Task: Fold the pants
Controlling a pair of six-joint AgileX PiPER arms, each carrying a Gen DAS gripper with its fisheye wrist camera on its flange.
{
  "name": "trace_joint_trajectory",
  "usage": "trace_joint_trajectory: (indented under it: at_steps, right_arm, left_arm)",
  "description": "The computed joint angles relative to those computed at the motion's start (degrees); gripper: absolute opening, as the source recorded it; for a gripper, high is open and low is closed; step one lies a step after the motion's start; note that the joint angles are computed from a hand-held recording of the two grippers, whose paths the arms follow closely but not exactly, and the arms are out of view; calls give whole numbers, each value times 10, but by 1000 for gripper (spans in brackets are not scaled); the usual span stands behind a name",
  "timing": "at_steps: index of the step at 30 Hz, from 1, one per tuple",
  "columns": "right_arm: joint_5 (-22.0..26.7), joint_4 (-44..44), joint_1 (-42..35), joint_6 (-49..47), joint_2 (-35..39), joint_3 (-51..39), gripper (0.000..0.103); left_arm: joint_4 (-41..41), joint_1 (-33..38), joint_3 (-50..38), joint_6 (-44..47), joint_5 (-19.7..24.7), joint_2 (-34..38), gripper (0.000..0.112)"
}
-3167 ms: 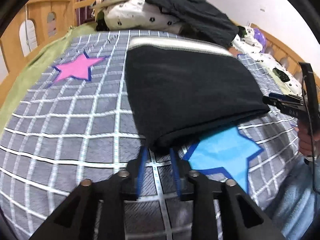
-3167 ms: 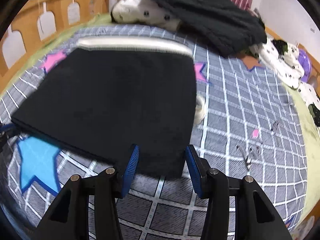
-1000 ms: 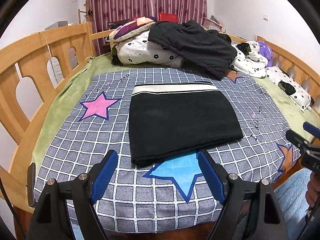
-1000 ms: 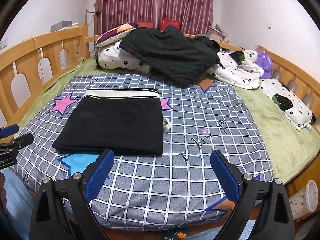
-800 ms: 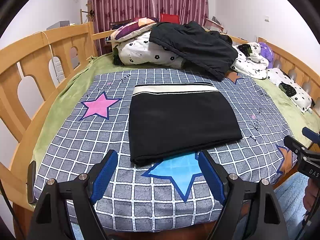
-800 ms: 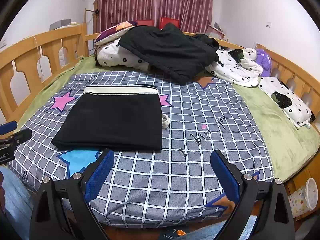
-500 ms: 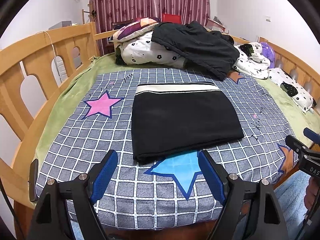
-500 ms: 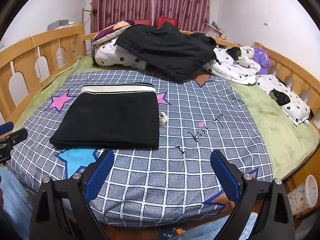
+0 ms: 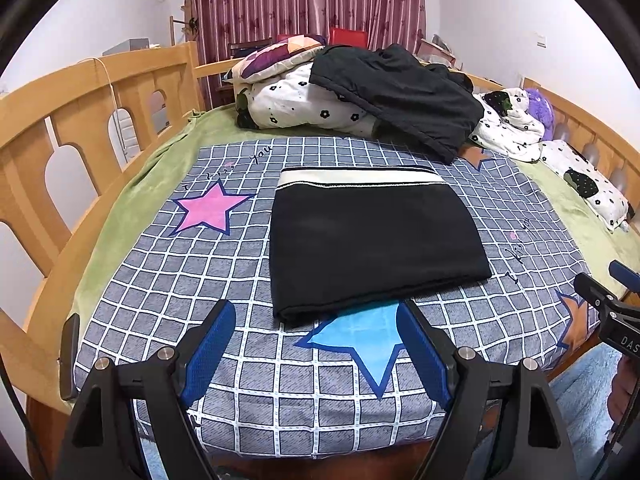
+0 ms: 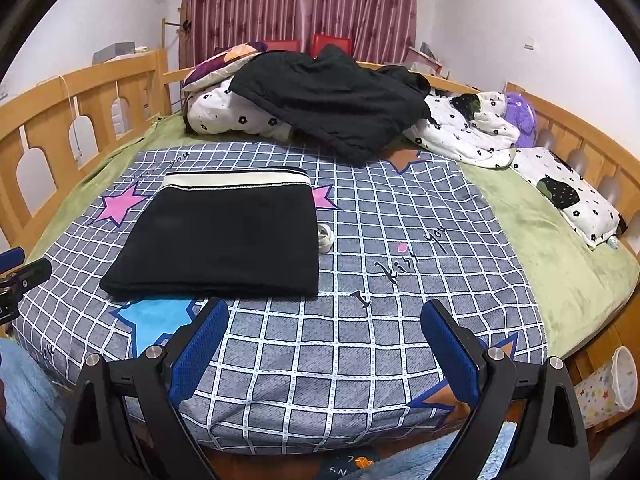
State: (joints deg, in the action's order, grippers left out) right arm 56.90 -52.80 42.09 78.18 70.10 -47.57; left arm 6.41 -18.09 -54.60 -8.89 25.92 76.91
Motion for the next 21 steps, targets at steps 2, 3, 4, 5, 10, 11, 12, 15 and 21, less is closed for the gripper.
trace_joint_trajectory:
  at_steps: [2, 3, 4, 5, 10, 11, 12, 15, 21]
  right_arm:
    - [1, 0, 1, 1, 0, -1, 96]
    - [0, 0, 1, -1, -1, 0, 96]
    - [1, 0, 1, 0, 0, 0, 96]
    - [2, -2, 2, 1, 0, 0, 96]
    - [17, -3, 13, 5, 8, -14, 96]
    - [16, -3, 13, 5, 8, -15, 96]
    - [18, -3, 16, 7, 9, -16, 96]
    - [22, -4, 19, 7, 9, -19, 96]
    - [27, -5, 25, 13, 11, -23, 95]
  left_arm:
    - [-7, 4, 0, 8, 0, 0, 81]
    - [-6, 3, -1, 7, 0, 0, 81]
    - [-6, 4, -1, 6, 1, -1, 81]
    - [-6, 4, -1, 7, 1, -1, 81]
    - [-8, 7, 1, 8, 1, -7, 81]
    - [-8, 8, 1, 8, 2, -7, 81]
    - [-8, 8, 1, 8, 2, -8, 81]
    - [-13, 11, 1, 15, 2, -8, 81]
    - [-20, 17, 2, 25, -1, -9, 81]
